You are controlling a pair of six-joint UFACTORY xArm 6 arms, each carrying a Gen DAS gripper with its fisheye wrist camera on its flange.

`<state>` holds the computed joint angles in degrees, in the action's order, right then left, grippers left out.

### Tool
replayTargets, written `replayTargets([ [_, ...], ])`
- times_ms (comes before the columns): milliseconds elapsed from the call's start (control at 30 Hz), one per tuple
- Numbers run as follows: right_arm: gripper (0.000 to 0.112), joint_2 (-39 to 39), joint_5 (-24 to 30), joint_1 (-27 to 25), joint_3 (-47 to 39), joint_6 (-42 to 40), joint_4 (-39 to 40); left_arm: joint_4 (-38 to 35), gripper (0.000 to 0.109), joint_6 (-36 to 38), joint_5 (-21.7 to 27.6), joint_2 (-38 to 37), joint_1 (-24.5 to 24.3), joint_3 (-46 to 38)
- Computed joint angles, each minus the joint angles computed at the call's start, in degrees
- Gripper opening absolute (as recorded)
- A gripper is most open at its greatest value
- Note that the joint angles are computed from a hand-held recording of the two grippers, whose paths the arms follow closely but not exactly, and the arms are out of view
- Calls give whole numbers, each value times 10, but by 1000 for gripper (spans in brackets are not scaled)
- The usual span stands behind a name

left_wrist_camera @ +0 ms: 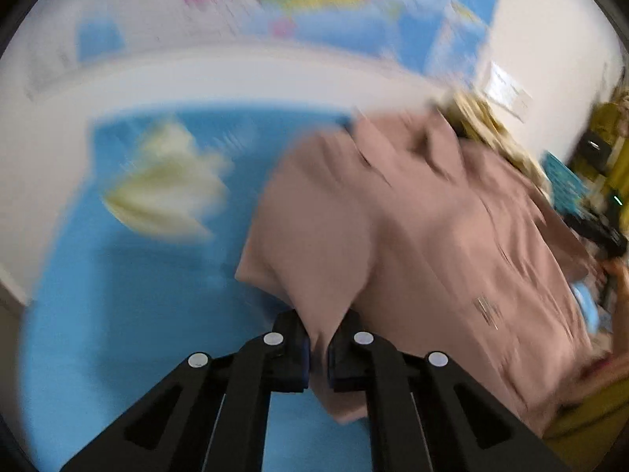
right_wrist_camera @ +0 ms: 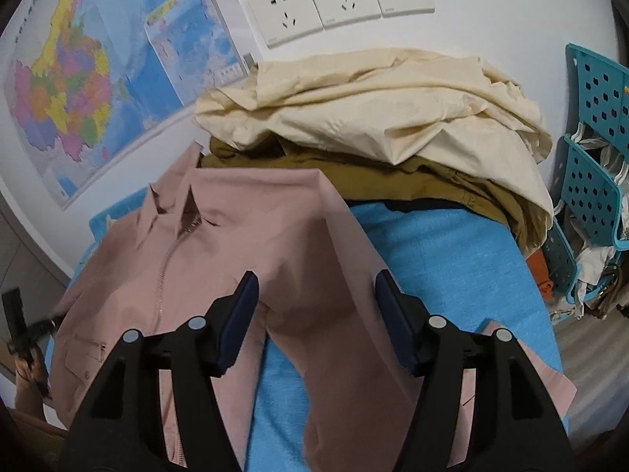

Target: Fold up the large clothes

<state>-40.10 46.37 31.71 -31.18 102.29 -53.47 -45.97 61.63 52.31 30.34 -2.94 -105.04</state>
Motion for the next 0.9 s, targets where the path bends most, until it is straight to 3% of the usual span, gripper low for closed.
replayTargets([
  [67,61,-14,12,7,6,8,-6,15,5,-31,-22,18,4,-53],
  [133,61,-25,25,12,13,15,-8,59,8,-42,-85,23,-10,-64],
  [200,61,-39,29,14,26,28,-7,172,12,-79,-186,21,-40,-32],
  [267,66,-61,40,22,44,46,-5,292,18,-142,-234,27,-58,-3],
  [333,71,-82,64,40,59,59,0,357,27,-178,-250,36,-63,21],
  [400,79,-105,92,60,72,64,9,327,28,-193,-220,38,-56,10],
  [467,84,-131,141,95,83,71,20,216,35,-165,-177,33,-38,-10],
  [533,88,-158,163,118,98,81,27,96,46,-107,-172,13,-24,-2],
  [600,90,-193,129,119,132,90,28,1,52,-53,-169,-13,-16,13],
  [667,88,-185,103,114,141,78,39,-45,53,-15,-152,-29,-17,26],
  [700,76,-170,86,102,140,53,56,-60,53,8,-152,-40,-23,39],
  [733,41,-167,53,81,146,24,77,-68,53,28,-155,-51,-32,55],
  [800,1,-162,58,71,139,-10,107,-66,54,45,-156,-57,-49,66],
  [900,1,-230,204,149,108,45,33,-61,54,56,-141,-62,-72,76],
])
